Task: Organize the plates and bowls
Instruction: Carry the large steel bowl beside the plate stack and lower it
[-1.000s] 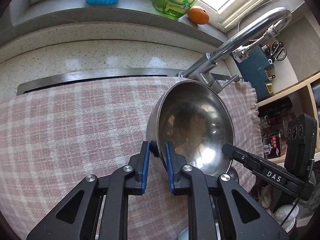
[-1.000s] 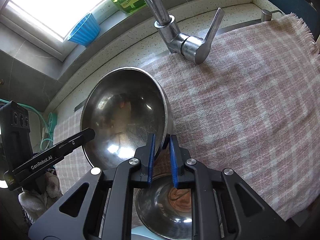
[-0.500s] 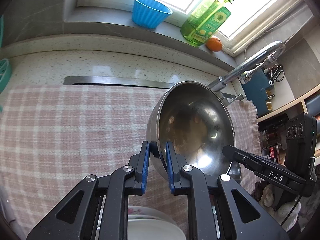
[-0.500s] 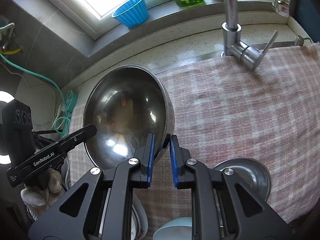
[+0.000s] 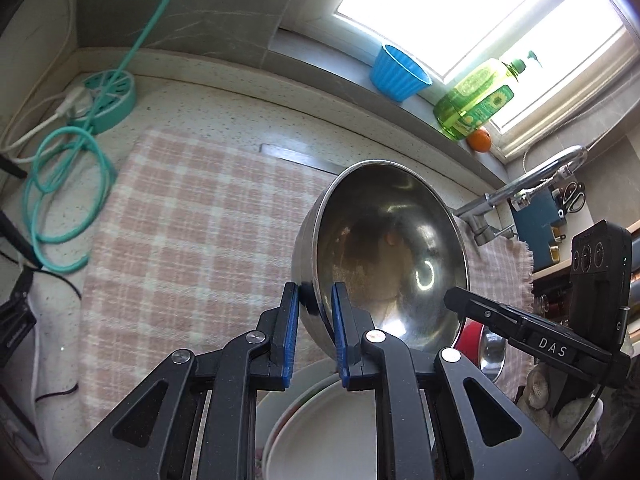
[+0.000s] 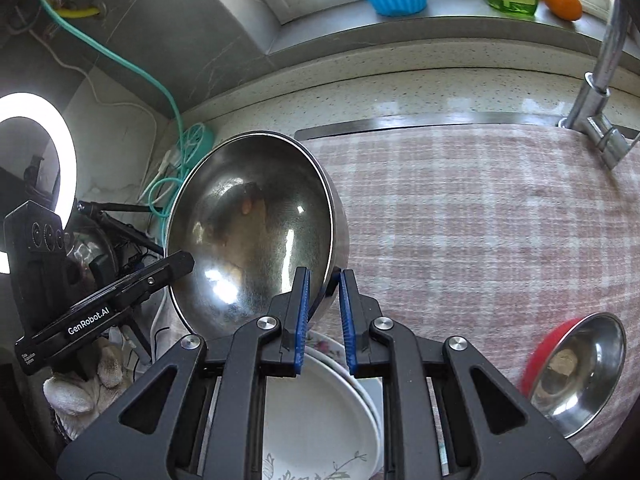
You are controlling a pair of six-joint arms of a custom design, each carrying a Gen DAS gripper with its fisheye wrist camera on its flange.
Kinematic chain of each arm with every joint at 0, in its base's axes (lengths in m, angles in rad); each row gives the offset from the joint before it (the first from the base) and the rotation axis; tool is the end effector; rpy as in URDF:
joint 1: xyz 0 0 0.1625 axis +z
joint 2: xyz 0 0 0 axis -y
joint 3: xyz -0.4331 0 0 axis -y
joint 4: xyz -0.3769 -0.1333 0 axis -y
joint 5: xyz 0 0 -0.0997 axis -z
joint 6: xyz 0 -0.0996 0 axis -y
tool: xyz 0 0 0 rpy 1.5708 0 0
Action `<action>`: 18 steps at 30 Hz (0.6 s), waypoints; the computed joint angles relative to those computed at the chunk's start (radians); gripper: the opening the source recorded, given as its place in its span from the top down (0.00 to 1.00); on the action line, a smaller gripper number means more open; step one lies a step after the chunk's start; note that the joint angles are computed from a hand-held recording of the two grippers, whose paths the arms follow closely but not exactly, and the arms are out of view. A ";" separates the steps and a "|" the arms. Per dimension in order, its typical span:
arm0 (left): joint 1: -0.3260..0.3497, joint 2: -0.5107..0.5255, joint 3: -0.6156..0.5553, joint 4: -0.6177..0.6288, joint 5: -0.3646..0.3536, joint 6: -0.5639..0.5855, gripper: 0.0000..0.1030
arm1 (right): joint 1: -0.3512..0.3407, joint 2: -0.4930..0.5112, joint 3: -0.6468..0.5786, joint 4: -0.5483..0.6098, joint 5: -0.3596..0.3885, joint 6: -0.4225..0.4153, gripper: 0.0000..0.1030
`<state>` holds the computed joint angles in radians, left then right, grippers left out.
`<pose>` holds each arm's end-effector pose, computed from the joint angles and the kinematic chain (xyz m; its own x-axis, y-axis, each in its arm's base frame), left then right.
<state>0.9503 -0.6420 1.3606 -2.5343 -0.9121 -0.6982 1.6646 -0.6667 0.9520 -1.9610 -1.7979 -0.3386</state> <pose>-0.2759 -0.7202 0.1215 -0.9215 -0.2477 -0.2990 -0.0370 0.8226 -0.5675 0.1864 -0.7974 0.2382 -0.8861 -0.3928 0.2460 -0.4108 0.9114 -0.0244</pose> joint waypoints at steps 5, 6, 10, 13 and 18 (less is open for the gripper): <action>-0.004 -0.072 0.121 -0.049 0.033 -0.062 0.86 | 0.024 -0.006 0.061 -0.014 0.006 -0.023 0.85; -0.005 -0.084 0.141 -0.056 0.040 -0.074 0.86 | 0.030 -0.002 0.063 -0.011 0.006 -0.026 0.85; -0.013 -0.136 0.226 -0.083 0.067 -0.128 0.86 | 0.051 0.013 0.071 0.003 0.009 -0.035 0.85; -0.019 -0.176 0.289 -0.091 0.080 -0.164 0.86 | 0.063 0.021 0.075 0.015 0.014 -0.046 0.85; -0.027 -0.222 0.368 -0.102 0.093 -0.230 0.85 | 0.078 0.031 0.090 0.027 0.014 -0.057 0.85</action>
<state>0.9231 -0.8637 1.7289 -2.6361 -0.8187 -0.9282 1.7422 -0.6358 1.0418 -1.9338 -1.7837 -0.3959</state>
